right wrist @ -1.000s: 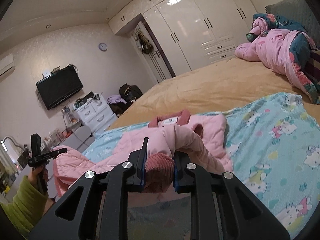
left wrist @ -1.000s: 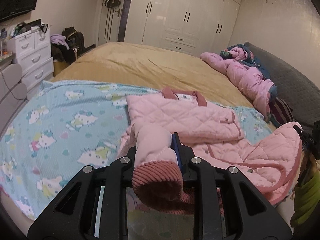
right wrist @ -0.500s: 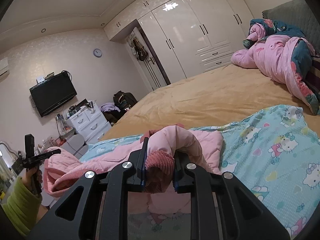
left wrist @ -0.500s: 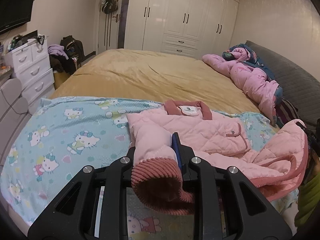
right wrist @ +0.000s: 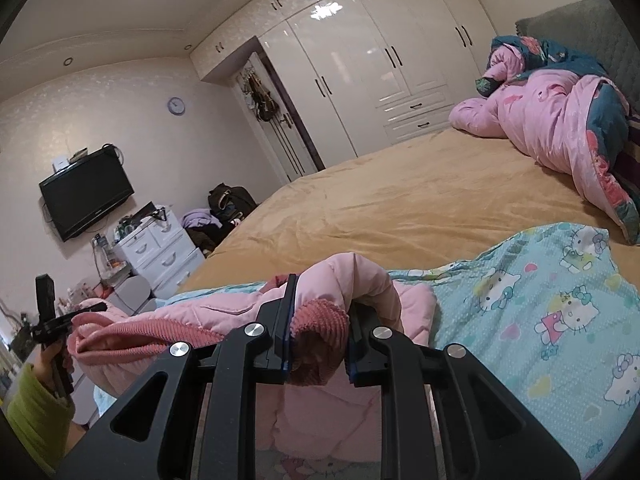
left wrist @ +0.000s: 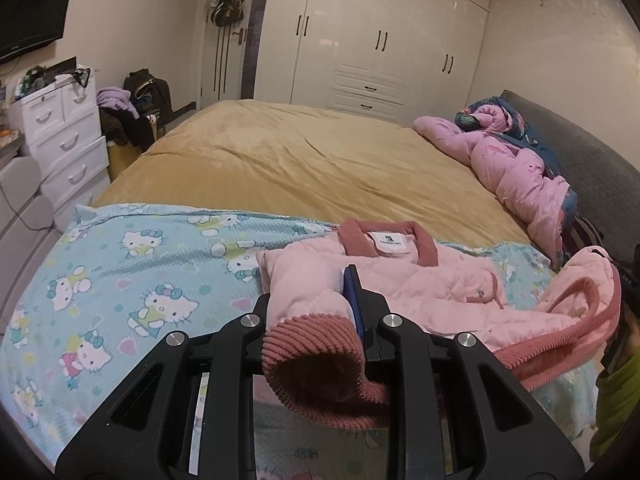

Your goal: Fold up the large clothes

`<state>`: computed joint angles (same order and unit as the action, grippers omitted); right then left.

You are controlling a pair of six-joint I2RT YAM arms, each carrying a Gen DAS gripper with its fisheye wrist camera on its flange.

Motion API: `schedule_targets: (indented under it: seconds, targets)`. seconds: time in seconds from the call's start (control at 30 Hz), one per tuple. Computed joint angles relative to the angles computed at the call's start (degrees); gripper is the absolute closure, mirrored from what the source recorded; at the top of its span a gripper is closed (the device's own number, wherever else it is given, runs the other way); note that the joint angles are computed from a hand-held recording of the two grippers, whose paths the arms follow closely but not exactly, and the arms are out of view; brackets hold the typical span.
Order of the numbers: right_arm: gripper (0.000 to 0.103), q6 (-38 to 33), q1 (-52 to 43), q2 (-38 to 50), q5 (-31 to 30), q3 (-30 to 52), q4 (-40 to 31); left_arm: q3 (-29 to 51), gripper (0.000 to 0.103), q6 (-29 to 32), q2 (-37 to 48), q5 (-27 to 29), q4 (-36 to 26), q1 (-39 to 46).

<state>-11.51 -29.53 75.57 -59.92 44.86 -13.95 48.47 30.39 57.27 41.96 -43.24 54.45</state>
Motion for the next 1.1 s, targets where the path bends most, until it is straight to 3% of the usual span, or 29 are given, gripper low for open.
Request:
schedule_targets:
  seconds: [0.2,0.5,1.1]
  targets:
    - [0.085,4.9,4.8,5.6,5.6,3.7,4.6,0.4,0.087,-6.3,4.8,-5.4,7.8,-6.0]
    - [0.085,9.4,10.7,13.9,13.7,10.4,6.7,2.8,0.086,-12.2,11.7,-11.1,14.5,-12.3]
    - [0.084,14.8,19.1,30.5,25.7,21.1,10.4,2.3,0.085,-19.2,25.7,-21.6,31.1,-20.6]
